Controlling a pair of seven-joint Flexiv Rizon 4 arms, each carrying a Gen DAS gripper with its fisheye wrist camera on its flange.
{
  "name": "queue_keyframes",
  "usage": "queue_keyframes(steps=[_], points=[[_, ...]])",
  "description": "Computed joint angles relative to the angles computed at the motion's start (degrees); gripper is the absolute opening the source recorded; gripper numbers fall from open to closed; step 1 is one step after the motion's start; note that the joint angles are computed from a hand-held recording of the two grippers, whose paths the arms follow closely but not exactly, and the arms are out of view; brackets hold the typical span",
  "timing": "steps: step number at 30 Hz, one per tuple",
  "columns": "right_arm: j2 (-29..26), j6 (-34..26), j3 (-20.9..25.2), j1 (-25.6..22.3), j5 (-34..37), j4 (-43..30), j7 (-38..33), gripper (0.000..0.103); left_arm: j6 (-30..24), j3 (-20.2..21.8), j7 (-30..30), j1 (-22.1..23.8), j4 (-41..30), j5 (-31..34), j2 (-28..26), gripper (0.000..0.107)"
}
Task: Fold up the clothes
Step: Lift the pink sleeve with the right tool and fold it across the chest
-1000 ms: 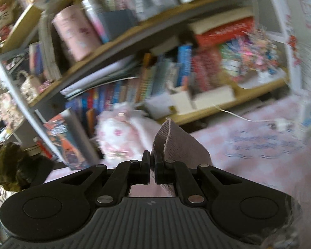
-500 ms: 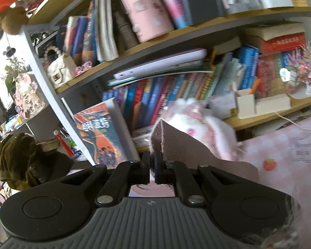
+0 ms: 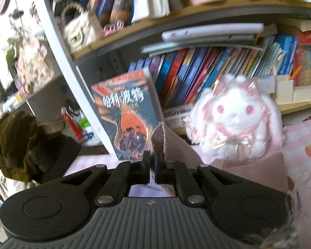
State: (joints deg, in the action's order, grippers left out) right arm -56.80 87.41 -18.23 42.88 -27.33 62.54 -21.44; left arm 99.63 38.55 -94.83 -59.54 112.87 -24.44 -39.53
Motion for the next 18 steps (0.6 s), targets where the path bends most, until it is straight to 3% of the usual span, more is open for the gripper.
queue_keyframes(steps=[18], points=[[-8.29,-14.95,15.67,-3.76,2.35,-15.13,-13.12,0.005,2.19,-3.51,3.3,3.9,2.42,-1.84,1.86,0.085]])
